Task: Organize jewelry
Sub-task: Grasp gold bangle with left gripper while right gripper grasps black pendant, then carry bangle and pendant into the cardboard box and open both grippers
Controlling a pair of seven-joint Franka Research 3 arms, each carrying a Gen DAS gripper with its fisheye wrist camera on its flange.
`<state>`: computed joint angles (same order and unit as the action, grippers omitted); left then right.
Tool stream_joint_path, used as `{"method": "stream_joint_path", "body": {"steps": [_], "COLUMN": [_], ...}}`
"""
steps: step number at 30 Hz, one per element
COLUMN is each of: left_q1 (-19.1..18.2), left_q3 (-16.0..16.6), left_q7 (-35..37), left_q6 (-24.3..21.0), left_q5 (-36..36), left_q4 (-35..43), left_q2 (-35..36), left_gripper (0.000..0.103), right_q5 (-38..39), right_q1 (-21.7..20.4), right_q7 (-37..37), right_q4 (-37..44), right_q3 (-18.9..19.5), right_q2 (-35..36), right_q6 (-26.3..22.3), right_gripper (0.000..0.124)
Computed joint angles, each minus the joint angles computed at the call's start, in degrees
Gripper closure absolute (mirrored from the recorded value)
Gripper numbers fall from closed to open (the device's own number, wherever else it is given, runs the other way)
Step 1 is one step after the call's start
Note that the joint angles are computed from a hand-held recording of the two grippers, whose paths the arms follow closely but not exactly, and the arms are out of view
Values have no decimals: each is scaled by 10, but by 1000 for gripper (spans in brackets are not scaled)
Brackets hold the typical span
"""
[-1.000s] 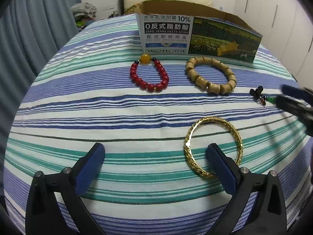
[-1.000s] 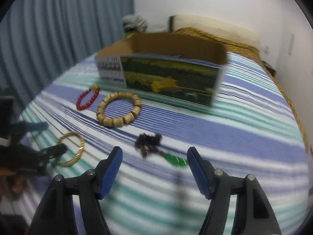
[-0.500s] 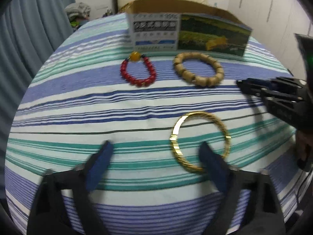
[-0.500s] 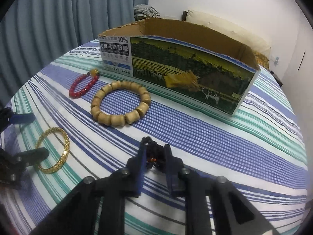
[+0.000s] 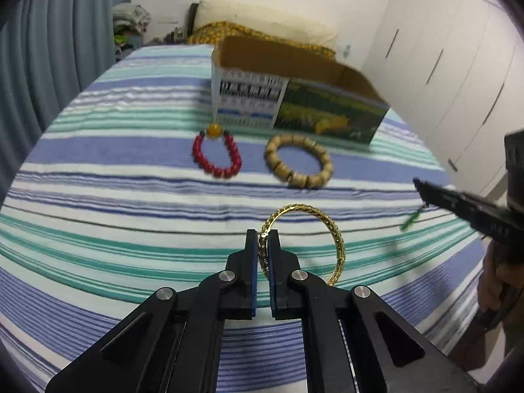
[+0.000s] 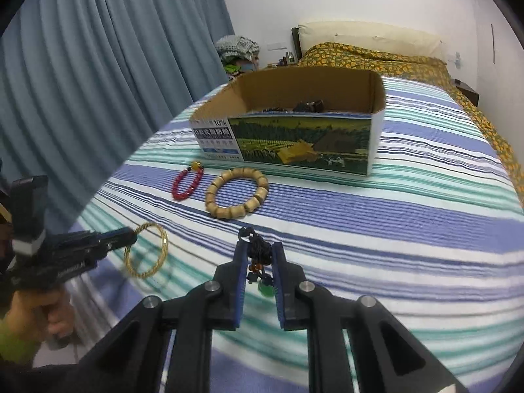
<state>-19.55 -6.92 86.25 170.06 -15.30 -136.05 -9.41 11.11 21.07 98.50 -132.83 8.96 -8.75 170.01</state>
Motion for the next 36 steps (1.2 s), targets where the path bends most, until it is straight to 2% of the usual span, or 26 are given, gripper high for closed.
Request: {"method": "stream_joint_path", "body": {"steps": [4, 7, 16, 21, 28, 32, 34, 36], "left_q1": [-12, -7, 38, 60, 68, 55, 22, -23], "left_q3": [7, 1, -33, -45, -45, -31, -2, 38], "left_q7": [13, 2, -99, -150, -183, -172, -129, -64], "left_q6": [0, 1, -6, -7, -8, -5, -3, -4], "left_q5": [-17, 0, 138, 208, 264, 257, 207, 126], "left_q4": [0, -2, -2, 1, 3, 3, 1, 1], "left_q2": [-15, -24, -42, -44, -43, -40, -39, -39], "left_gripper": [99, 99, 99, 99, 99, 99, 99, 99], "right_q5": [15, 50, 8, -9, -14, -12, 2, 24], "right_q1": [3, 17, -9, -9, -2, 5, 15, 27], "right_q7": [2, -7, 40, 49, 55, 52, 40, 23], "right_q4": [-23, -29, -42, -36, -28, -24, -19, -15], "right_q3": [-2, -9, 24, 26, 25, 22, 13, 3], "right_q2": [-23, -29, -54, -57, -50, -45, -42, -39], "right_q6": [-4, 4, 13, 8, 0, -6, -14, -24], "right_gripper": [109, 109, 109, 109, 109, 109, 109, 109]}}
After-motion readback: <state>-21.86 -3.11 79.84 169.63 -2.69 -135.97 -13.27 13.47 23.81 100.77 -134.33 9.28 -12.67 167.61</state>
